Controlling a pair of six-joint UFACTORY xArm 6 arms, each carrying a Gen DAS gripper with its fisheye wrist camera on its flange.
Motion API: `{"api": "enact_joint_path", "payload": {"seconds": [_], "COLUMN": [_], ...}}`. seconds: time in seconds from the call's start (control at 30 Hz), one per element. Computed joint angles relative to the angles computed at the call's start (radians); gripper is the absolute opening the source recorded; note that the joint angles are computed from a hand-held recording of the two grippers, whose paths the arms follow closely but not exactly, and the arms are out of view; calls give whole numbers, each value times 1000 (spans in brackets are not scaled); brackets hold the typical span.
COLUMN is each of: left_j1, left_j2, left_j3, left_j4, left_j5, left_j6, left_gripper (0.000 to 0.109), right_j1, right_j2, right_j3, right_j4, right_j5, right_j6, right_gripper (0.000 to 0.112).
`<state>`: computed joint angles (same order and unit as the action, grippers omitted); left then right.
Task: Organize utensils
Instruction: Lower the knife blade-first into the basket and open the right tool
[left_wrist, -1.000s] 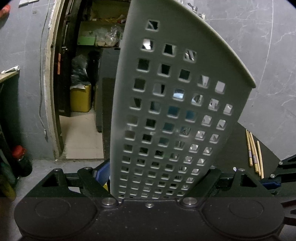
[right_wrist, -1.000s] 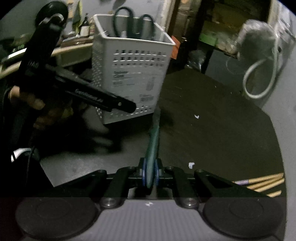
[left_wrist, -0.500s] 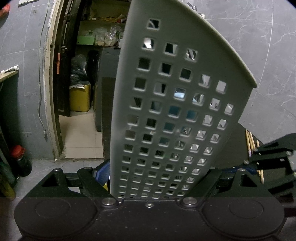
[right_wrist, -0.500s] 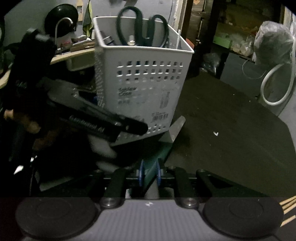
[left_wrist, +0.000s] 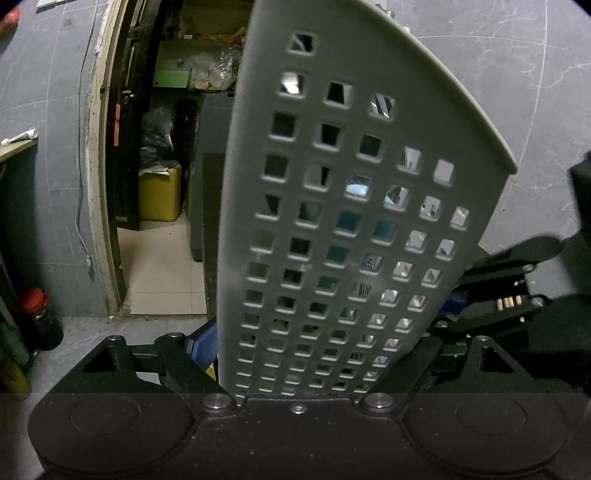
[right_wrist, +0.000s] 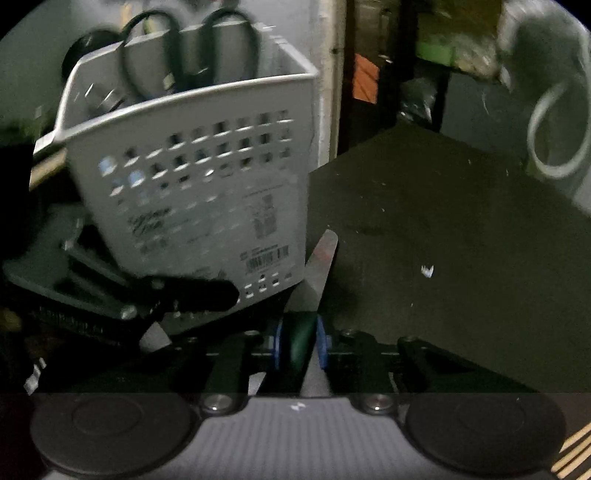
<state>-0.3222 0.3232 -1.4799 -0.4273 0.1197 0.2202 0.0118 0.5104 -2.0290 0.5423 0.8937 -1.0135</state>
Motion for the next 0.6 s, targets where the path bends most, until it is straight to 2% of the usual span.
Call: {"api": "enact_joint_path", "payload": {"seconds": [0.1,0.17,0.2,0.23,0.3,0.47,0.6], "left_j1": [-2,-3,-3,-4,-4,-2,-2], "left_j2": [2,1,1,1,1,0,2], "left_j3": [0,2,2,2,2,5,2], "left_j4": [-5,-18,-30,-40,-45,-60,-62], "left_j5": [-3,-5,-4,-5,-5,-4,-3], "left_j6": [4,13,24,32,37,47,50], "left_gripper": [86,86,86,86,86,86,86], "right_j1": [64,90,98,103,105,69,45], "right_j2": [-167,-249,-277,-293,-312,-254,-196], "right_j3": [306,492,561,596,609,420,299], "right_j4": [-217,-312,-319,-312,-287,-230,-196], "right_j5": [-314,-523,-602,-639,-619,-314,-181], "right_j6": [-260,-348,-388,-415,-419,-193,-57], "right_gripper": [15,16,17,17,17,14,12]}}
